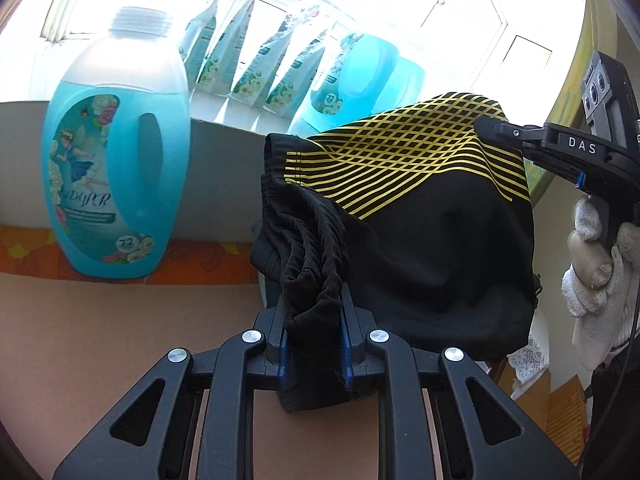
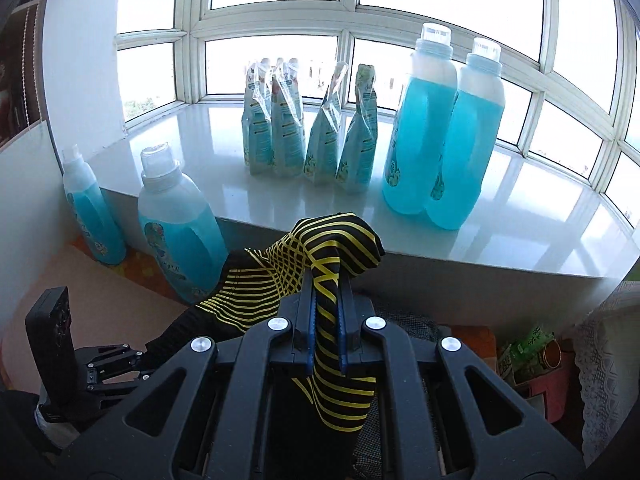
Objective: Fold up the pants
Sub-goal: 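Lower the folded bundle onto the bed with both grippers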
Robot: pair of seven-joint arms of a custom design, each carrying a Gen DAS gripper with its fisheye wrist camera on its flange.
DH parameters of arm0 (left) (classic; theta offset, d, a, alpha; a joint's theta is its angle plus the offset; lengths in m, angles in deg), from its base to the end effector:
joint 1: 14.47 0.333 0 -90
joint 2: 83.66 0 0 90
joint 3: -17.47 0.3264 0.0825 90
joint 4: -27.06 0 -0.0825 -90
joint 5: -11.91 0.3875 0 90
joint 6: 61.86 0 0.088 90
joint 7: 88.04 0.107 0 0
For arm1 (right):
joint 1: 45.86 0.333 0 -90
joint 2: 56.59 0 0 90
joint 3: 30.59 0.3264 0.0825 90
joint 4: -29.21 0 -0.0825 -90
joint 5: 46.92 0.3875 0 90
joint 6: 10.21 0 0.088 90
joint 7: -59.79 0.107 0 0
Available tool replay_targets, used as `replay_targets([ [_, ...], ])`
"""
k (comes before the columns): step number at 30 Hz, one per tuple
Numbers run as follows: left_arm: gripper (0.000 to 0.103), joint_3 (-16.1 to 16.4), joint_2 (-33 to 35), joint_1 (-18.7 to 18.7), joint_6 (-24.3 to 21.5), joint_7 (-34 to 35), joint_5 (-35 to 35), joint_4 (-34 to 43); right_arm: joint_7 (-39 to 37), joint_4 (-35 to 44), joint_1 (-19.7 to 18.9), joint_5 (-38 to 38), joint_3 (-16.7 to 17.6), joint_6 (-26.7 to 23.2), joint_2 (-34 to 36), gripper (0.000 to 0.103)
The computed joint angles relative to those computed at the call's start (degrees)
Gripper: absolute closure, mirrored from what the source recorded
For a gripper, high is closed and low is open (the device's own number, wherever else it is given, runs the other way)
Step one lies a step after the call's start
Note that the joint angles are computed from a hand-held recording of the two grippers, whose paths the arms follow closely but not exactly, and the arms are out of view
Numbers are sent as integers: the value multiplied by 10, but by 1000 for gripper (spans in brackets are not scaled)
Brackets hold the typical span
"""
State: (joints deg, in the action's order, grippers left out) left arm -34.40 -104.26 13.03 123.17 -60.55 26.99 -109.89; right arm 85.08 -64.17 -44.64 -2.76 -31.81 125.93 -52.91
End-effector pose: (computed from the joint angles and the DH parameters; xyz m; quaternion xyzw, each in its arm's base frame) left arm 0.4381 -0.2713 0.5295 -0.6794 0.5240 -0.4747 0.1961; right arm 0.6341 0.0079 0.6631 -0.8155 0.3552 -0.2291 0.3953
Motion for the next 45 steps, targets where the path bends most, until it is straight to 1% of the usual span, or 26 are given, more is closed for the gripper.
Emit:
replay_targets([
  [2, 86, -50, 31, 48, -11, -1, 16, 32, 21, 32, -4, -24, -4, 9, 41, 94],
  [4, 86, -110, 59, 109, -19, -17, 42, 58, 36, 56, -11, -51, -1, 21, 78, 94],
  [6, 86, -153, 78, 151, -29, -33, 67, 75, 48, 80, -23, -63, 6, 16, 109, 94],
  [9, 86, -202, 83, 202, -36, -57, 98, 85, 80, 117, -43, -71, 16, 14, 153, 94],
  [11, 85, -217, 87, 218, -31, -68, 100, 80, 116, 143, -49, -87, 19, 16, 181, 94],
  [12, 84, -217, 92, 218, -32, -70, 97, 79, 136, 150, -50, -100, 19, 21, 190, 89],
  [13, 84, -205, 98, 205, -33, -70, 93, 75, 157, 146, -47, -117, 16, 40, 193, 85],
  [14, 82, -175, 103, 171, -36, -66, 90, 70, 180, 139, -48, -128, 15, 54, 192, 74],
  [15, 78, -150, 110, 144, -43, -61, 91, 68, 187, 131, -59, -120, 21, 55, 186, 65],
  [17, 78, -111, 117, 105, -47, -54, 95, 66, 174, 100, -89, -70, 39, 53, 164, 60],
  [18, 78, -94, 116, 88, -49, -53, 96, 64, 176, 80, -99, -50, 40, 52, 149, 60],
  [19, 77, -65, 117, 57, -49, -44, 89, 61, 174, 60, -110, -25, 40, 38, 133, 60],
  [20, 76, -45, 120, 36, -51, -36, 90, 60, 167, 36, -118, -4, 38, 22, 114, 60],
  [22, 74, -16, 109, 7, -54, -33, 92, 52, 133, -26, -129, 42, 28, -1, 72, 59],
  [24, 73, 13, 115, -23, -57, -28, 93, 51, 106, -86, -129, 73, 11, -17, 33, 59],
  [26, 73, 48, 118, -61, -59, -20, 85, 46, 80, -128, -130, 110, -8, -59, 2, 59],
  [28, 73, 63, 117, -75, -56, -31, 93, 42, 50, -163, -125, 134, -26, -98, -24, 59],
  [31, 73, 71, 113, -79, -52, -57, 119, 41, 22, -199, -105, 135, -46, -111, -50, 59],
  [32, 72, 72, 115, -79, -56, -66, 130, 45, 22, -204, -98, 132, -49, -106, -54, 59],
  [35, 72, 92, 124, -99, -68, -78, 147, 55, 35, -208, -76, 105, -49, -63, -52, 59],
  [36, 72, 92, 128, -97, -74, -88, 163, 61, 35, -203, -72, 100, -50, -61, -47, 62],
  [37, 72, 98, 128, -102, -78, -95, 170, 62, 32, -203, -69, 97, -51, -57, -46, 69],
  [38, 71, 106, 126, -108, -79, -100, 175, 62, 31, -203, -67, 92, -51, -51, -46, 90],
  [42, 68, 152, 119, -153, -76, -96, 178, 55, 3, -214, -62, 85, -56, -14, -60, 94],
  [44, 68, 172, 119, -180, -90, -86, 179, 56, 4, -225, -59, 73, -57, 10, -66, 94],
  [45, 68, 175, 116, -185, -101, -93, 189, 57, 4, -227, -58, 69, -59, 12, -66, 94],
])
